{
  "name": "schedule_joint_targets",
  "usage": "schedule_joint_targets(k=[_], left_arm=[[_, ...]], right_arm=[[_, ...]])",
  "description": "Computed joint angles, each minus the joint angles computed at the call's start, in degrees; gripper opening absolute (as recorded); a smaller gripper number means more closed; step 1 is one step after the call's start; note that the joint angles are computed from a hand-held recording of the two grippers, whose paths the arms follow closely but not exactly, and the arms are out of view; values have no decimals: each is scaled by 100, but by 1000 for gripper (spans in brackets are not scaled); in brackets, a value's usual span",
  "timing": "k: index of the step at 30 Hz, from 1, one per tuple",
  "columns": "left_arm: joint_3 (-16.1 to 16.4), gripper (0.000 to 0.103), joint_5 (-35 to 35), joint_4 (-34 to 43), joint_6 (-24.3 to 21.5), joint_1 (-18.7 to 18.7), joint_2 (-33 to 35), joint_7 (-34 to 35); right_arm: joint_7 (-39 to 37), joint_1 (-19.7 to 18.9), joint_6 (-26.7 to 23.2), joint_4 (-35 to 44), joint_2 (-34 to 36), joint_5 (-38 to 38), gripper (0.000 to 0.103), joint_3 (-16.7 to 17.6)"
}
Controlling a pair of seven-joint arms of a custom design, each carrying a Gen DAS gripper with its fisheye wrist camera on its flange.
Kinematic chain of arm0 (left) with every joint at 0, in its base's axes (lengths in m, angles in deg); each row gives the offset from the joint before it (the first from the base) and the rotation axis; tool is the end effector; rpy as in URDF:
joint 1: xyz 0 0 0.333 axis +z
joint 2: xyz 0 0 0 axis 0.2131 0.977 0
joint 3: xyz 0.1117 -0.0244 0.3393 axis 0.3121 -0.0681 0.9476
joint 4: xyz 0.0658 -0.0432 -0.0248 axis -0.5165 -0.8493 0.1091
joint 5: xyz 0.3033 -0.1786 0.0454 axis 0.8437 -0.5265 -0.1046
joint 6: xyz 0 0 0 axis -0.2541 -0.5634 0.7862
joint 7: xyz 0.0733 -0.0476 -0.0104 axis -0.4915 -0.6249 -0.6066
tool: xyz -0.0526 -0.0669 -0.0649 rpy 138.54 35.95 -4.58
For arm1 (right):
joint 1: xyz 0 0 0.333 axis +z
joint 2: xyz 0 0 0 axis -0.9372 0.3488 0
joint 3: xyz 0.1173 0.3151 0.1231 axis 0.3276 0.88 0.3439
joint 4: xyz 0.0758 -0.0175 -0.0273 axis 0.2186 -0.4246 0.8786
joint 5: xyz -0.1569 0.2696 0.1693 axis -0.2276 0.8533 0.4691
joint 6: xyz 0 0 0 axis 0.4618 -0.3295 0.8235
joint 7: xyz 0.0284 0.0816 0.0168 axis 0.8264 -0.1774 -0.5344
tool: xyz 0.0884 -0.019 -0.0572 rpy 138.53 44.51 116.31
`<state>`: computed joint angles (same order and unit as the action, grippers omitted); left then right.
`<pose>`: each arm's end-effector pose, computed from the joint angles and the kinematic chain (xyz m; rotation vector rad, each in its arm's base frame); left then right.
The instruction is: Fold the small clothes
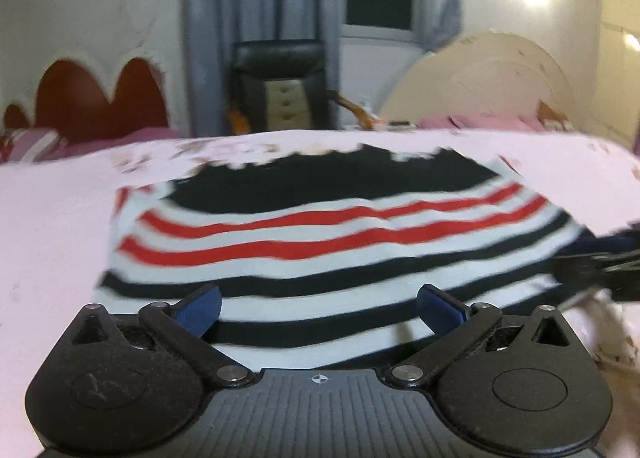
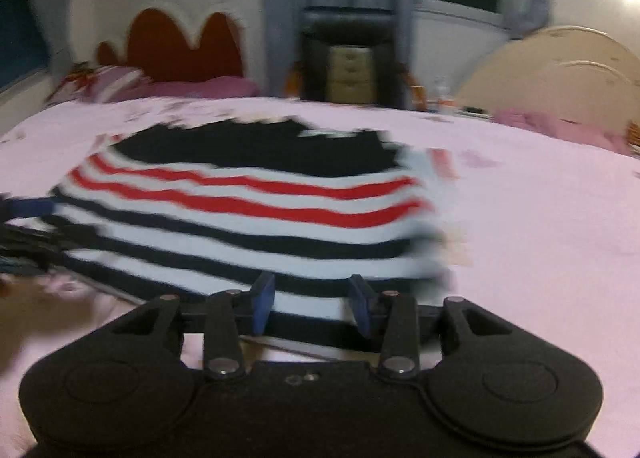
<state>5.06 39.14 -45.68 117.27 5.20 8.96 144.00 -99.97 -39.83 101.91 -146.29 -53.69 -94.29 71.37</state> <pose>0.5803 -0.1959 0.3622 -1.3027 2.0107 -1.0116 0.4973 0.3481 0.4197 -1.6710 1.7218 -0.7717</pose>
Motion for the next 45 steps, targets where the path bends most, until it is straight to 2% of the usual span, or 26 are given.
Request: schedule_joint_targets(k=[2,4,7,8,9,10,11,12,13,14,17,19,20,22,23,25,26,29,33,35,37,39,40,42,43,45], left_arm=[[62,103,-35,108,-149,-120,77,83],[372,103,-350,161,-392,-422,68,220],[435,103,-520,-82,-254,-317,-12,263],[452,103,-545,-164,-189,-242,-42,269],[610,103,-667,-202,-170,-313,-57,346],[609,103,-770,-207,-182,-246,-50,436],[469,103,-595,-259,-172,20,-53,301],[176,103,-273,-328,-145,443,-52,129],[37,103,-7,-364,-138,666,-46,61],[6,103,-23,-368,-140,689,-40,224],[374,103,-282,-271,-265,258,-63,260],[751,103,-709,-294,-242,-243,-181,464],[829,103,-786,-355,-70,-376,-198,604],[970,103,-996,-328,-234,-554,-206,870],[853,103,-966,-320,-293,-416,-192,842],[409,103,-698,-332,-333,108,-163,571],[334,103,-623,-329,-344,204,-151,514],[409,103,-616,-330,-309,125,-129,527],[322,103,-482,-353,-287,230,-129,460],[397,103,-486,-375,-306,165,-187,516],[552,103,-588,-456,-227,6,-279,634],[758,103,-827,-583,-78,-205,-391,785],[713,103,-838,-646,-37,-127,-449,755],[404,103,-669,-821,20,312,-591,381],[166,103,-451,-911,44,654,-649,48],[-537,103,312,-1143,257,1642,-696,-1094]], right_arm=[[-45,91,-58,231,194,-29,46,33],[-271,246,-314,310,236,-94,50,28],[-982,260,-604,161,204,350,51,84],[-999,231,-593,4,112,441,51,67],[-960,178,-560,-173,3,513,53,44],[-919,124,-570,-360,-119,597,56,30],[-760,60,-473,-564,-254,535,57,6],[-672,-2,-408,-711,-340,519,56,13],[-787,-17,-572,-814,-402,634,54,62],[-787,-4,-667,-882,-440,521,54,93],[-927,6,-925,-797,-380,599,54,214],[-1025,22,-1066,-705,-374,833,49,267],[-872,45,-1036,-725,-448,758,49,267],[-657,59,-960,-692,-481,423,48,251],[-596,77,-1004,-689,-491,300,46,262],[-412,17,-901,-701,-476,211,37,258],[-362,-42,-801,-711,-450,300,37,252],[-192,-169,-509,-740,-355,421,38,181],[-513,-165,-557,-694,-367,794,39,213],[-348,-150,-489,-737,-448,758,39,182],[1,-146,-372,-820,-569,534,34,162],[195,-146,-382,-883,-670,431,34,197],[256,-152,-399,-907,-709,394,33,216],[357,-162,-453,-943,-779,344,33,261],[399,-171,-464,-958,-808,331,33,281],[460,-181,-493,-967,-838,331,33,323]])
